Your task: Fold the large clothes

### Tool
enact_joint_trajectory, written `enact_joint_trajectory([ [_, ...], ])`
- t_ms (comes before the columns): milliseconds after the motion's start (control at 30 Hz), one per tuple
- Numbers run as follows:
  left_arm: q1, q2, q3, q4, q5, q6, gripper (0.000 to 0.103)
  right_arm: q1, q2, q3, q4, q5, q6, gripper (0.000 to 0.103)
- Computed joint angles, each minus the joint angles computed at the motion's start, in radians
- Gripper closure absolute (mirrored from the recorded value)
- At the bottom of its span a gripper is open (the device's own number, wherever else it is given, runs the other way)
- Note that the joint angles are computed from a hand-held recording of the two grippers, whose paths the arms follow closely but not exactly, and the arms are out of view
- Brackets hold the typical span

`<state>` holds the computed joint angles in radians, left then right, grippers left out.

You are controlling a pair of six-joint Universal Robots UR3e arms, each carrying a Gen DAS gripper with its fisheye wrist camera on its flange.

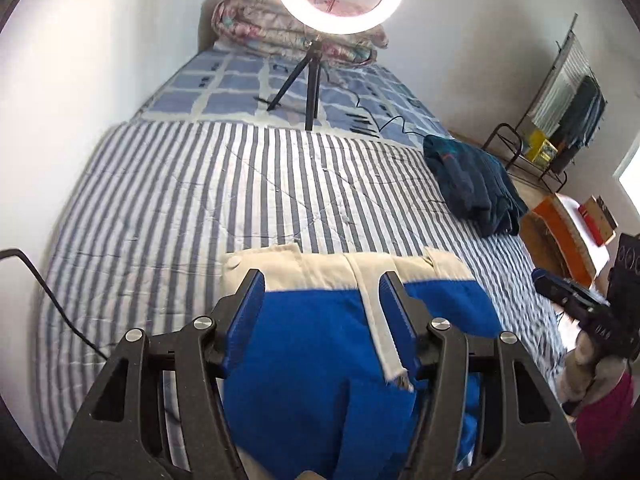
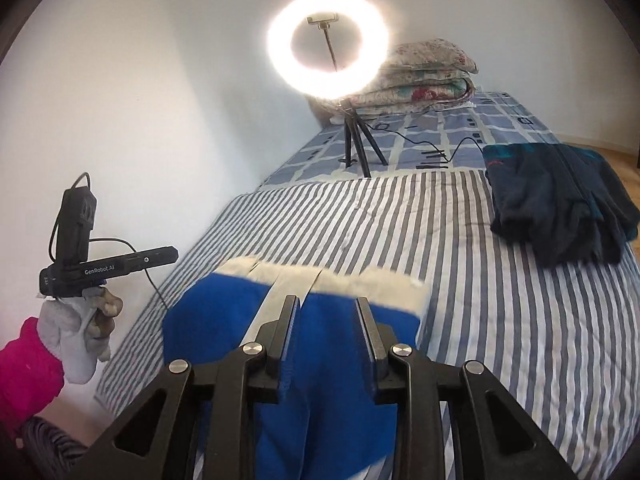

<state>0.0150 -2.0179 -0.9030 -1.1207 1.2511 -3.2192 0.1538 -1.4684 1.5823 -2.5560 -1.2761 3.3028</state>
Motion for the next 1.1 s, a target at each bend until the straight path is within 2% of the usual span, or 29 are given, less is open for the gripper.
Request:
enact_joint_trajectory([
  [133,-0.038,-0.166,0.139,-0.012,0.084,-0.006,0.043,0.028,0.181,-0.165,0.038,-0.084,-0.008,0.075],
  [233,-0.057,-0.185,0.059,0.033,0.166,0.044,0.043,0.026,0.241,-0.169,0.02,-0.083,0.002,0.075],
  [300,-0.047,-0.161,-0.053,0.113,0.175,0.058,0.043,0.038,0.255,-0.154,0.014,-0.103,-0.004,0.075],
  [333,-0.028,-0.135,-0.141,0.176,0.154,0.053,0.041,0.047,0.276,-0.156,0.017,-0.118,-0.019,0.075],
  [367,-0.014,-0.12,-0.193,0.21,0.135,0.042,0.034,0.055,0.29,-0.155,0.024,-0.129,-0.035,0.076],
  [433,0.049,-0.122,-0.29,0.235,0.016,-0.001,0.03,0.071,0.314,-0.131,0.01,-0.158,-0.063,0.078],
  [467,0.067,-0.121,-0.327,0.261,-0.016,-0.021,0.021,0.075,0.324,-0.11,-0.006,-0.166,-0.069,0.08],
  [533,0.077,-0.114,-0.365,0.305,-0.022,-0.03,0.019,0.07,0.342,-0.066,-0.065,-0.159,-0.065,0.081],
  [567,0.076,-0.112,-0.348,0.281,-0.021,-0.017,0.02,0.07,0.342,-0.063,-0.075,-0.161,-0.058,0.081],
  [700,0.093,-0.026,-0.321,0.199,-0.021,0.015,0.024,0.08,0.308,-0.13,0.053,-0.194,-0.038,0.082],
  [833,0.146,0.143,-0.421,0.209,-0.057,0.036,0.025,0.055,0.122,0.037,-0.012,-0.146,-0.027,0.082],
  [1000,0.129,0.284,-0.566,0.2,-0.01,0.124,0.049,0.036,-0.072,0.227,-0.036,-0.073,-0.023,0.082],
  [1100,0.089,0.302,-0.67,0.256,0.035,0.14,0.049,0.047,-0.109,0.295,-0.052,-0.059,-0.014,0.083],
])
